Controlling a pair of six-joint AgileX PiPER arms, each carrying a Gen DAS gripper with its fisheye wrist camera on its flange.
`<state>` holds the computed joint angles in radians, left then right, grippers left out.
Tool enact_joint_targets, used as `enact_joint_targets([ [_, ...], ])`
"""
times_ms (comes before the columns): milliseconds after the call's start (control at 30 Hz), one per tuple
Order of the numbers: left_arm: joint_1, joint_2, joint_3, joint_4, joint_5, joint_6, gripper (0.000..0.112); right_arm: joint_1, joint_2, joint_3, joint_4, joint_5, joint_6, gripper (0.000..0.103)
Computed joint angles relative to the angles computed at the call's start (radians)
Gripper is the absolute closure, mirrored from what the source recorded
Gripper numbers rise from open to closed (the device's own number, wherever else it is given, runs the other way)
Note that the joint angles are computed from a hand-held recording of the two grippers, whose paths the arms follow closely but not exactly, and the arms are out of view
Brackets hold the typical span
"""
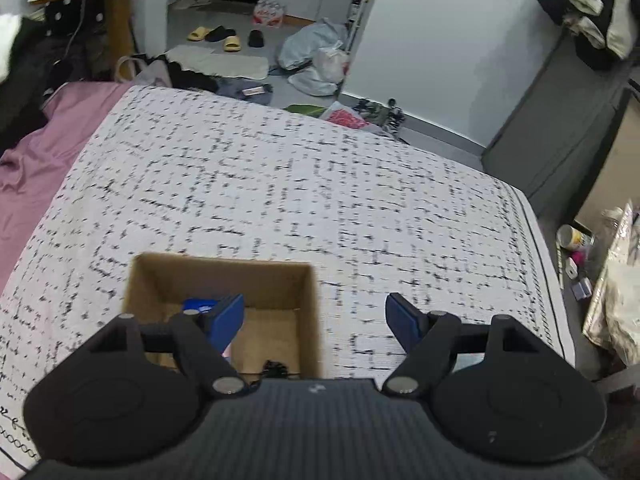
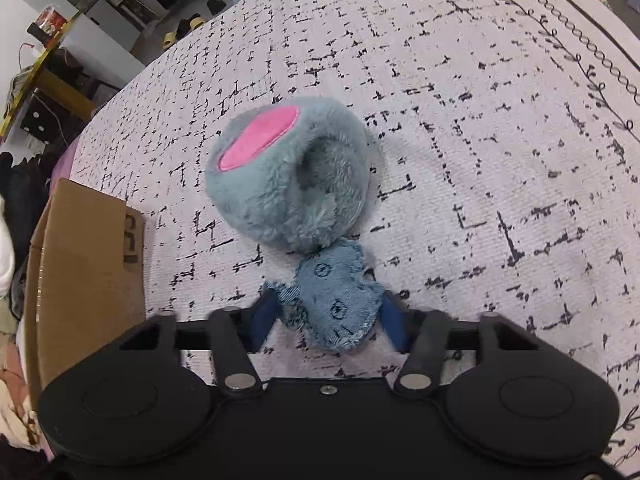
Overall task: Organize soft objects
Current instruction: 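Move the open left tool to the grey plush with pink top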
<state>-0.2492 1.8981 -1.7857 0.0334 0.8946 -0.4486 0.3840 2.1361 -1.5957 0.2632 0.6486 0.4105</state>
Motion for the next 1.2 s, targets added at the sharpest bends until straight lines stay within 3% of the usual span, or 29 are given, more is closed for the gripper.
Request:
enact_joint_targets([
  [33, -0.011, 0.009, -0.017, 0.004, 0.007, -0.004, 0.036, -0.002, 0.0, 0.003, -0.004, -0.004, 0.001, 0.07],
  [267, -0.089, 0.104, -0.146, 0.038, 0.066, -0.037, 0.036, -0.044, -0.037, 0.093, 0.142, -0.069, -0.12, 0.081],
  [733, -0.22, 0.312, -0.398, 0.08, 0.184, -0.061, 0.036, -0.116, -0.17, 0.272, 0.326, -0.181, -0.197, 0.082],
  [1000, -0.265, 0.45, -0.568, 0.091, 0.27, -0.058, 0.036, -0.148, -0.19, 0.305, 0.355, -0.233, -0.157, 0.082],
  [1200, -0.282, 0.522, -0.649, 0.089, 0.297, -0.057, 0.036, -0.172, -0.172, 0.31, 0.465, -0.247, -0.236, 0.082],
])
